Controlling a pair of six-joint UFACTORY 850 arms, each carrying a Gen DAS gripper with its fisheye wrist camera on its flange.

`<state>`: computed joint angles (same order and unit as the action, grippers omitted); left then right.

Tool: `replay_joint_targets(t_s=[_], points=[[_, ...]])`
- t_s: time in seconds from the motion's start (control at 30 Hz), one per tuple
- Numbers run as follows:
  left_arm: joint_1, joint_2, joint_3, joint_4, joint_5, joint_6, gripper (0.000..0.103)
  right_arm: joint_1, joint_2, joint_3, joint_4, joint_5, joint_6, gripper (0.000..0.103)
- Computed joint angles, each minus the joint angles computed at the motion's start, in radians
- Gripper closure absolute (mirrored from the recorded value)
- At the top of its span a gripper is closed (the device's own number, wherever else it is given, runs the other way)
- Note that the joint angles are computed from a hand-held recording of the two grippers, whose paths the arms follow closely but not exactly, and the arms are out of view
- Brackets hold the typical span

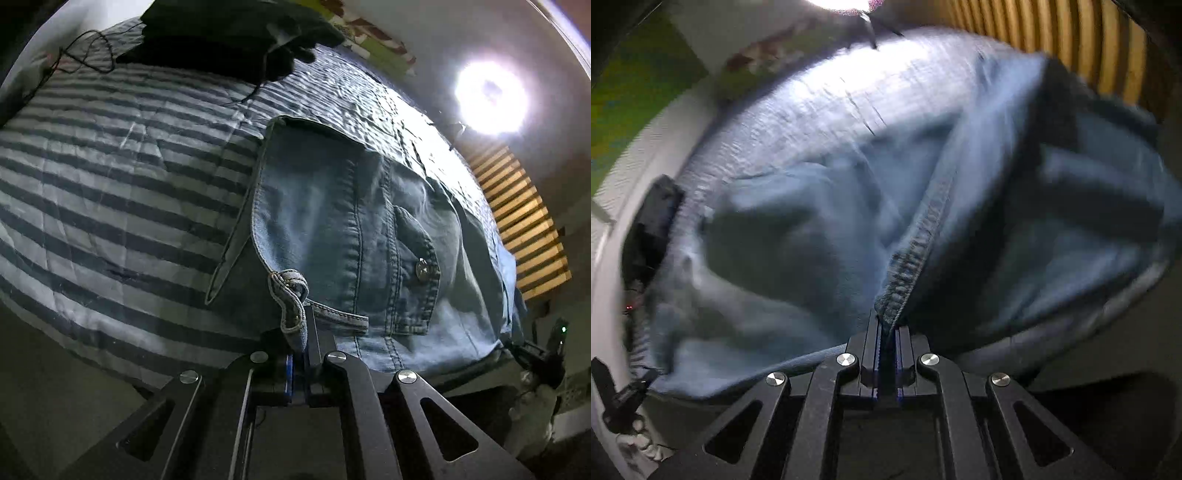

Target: Fold large clothes

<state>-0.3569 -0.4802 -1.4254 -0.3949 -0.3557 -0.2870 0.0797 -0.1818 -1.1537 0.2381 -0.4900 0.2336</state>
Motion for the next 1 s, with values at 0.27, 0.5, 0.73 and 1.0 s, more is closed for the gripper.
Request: replay_joint_targets(t_s=[0.27,0.5,0.73,1.0], points=[[-0.011,0.112,0.048,0.401,-0.055,-0.325,0.084,-0.019,0.014,-0.045,0.008,-0.137,-0.15,0.087],[-0.067,0.044,-0.156,0.505,-0.097,-0.298,0.084,-0.119,0.11,-0.061,0.08,-0.082,-0.271,0.085],[-0.127,-0.329,-0.654,0.261,-0.282,0.032,0.082,-0.168,-0.081,-0.346,-0.173,-0.093,-0.062,0.068],[-0.131,-0.587,-0.98,0.245,-0.483,-0.003,0.082,-0.126,-0.532,-0.887,-0.366,-0.331,0.073,0.06]])
